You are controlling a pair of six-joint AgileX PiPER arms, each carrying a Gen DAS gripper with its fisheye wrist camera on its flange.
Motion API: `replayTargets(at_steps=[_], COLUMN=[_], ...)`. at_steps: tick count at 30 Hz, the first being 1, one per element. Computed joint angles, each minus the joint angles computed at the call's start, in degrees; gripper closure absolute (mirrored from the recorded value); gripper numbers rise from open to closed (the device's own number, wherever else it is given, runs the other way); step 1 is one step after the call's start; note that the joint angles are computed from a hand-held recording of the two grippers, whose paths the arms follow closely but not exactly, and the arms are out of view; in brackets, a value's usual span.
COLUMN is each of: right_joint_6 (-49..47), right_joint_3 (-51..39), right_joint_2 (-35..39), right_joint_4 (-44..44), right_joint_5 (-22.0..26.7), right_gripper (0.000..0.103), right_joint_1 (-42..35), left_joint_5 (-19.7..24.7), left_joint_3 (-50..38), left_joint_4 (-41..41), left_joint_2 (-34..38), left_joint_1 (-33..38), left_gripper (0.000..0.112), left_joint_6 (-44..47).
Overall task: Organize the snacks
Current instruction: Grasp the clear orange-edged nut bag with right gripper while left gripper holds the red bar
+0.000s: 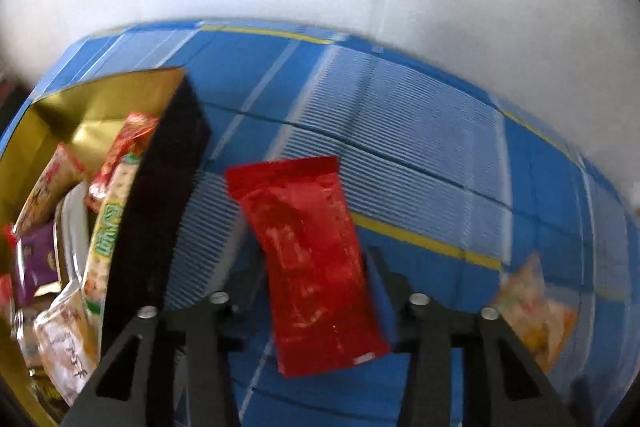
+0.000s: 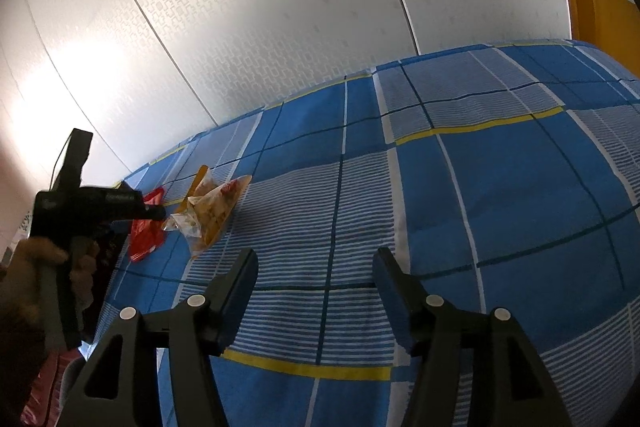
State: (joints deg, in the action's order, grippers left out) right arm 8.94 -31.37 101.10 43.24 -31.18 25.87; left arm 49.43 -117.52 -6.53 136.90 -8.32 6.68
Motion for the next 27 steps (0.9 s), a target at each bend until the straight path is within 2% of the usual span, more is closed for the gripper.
replayTargets(at_steps=[3,7,10,11,14,21,23,26,27], right_joint_6=[-1.2,-4.7,-4.2,-3.9,-4.6,-8.7,-17.5,-26.7,-31.5], right_joint_3=[-0.2,-1.1,-0.9,-0.8,-0.8,-1.7,-3.9,-8.4,-10.0], right_joint_2=[0.2,0.6,0.6,0.6,0.6,0.5,0.4,-0.3,-0.7], right_joint_4=[1.1,4.1,4.0,3.8,4.1,7.4,13.9,14.7,17.1], right_joint_5=[-0.2,0.0,-0.5,-0.7,-0.4,0.5,3.3,13.8,15.9], right_gripper=[0.042,0.042,0.042,0.042,0.042,0.042,0.041,0.041,0.041], right_joint_1=[0.4,1.0,1.2,1.2,1.2,1.6,2.0,-1.1,-1.6], left_joint_5=[-8.0,-14.9,-24.3,-26.3,-26.8,-26.9,-26.8,-25.4,-24.9], left_joint_3=[15.2,33.2,47.4,50.1,53.7,57.9,57.9,58.0,58.2], left_joint_4=[-8.0,-21.9,-32.8,-37.6,-53.6,-70.7,-73.8,-76.8,-77.8], left_joint_2=[-7.7,-16.8,-23.5,-24.3,-25.0,-25.9,-25.4,-24.7,-24.7], left_joint_1=[0.5,1.7,2.5,3.0,5.7,7.7,7.4,8.1,8.4], left_gripper=[0.072,0.072,0.071,0.069,0.068,0.067,0.067,0.067,0.067], left_joint_6=[15.4,38.3,55.5,61.2,77.0,96.1,99.1,103.2,104.6])
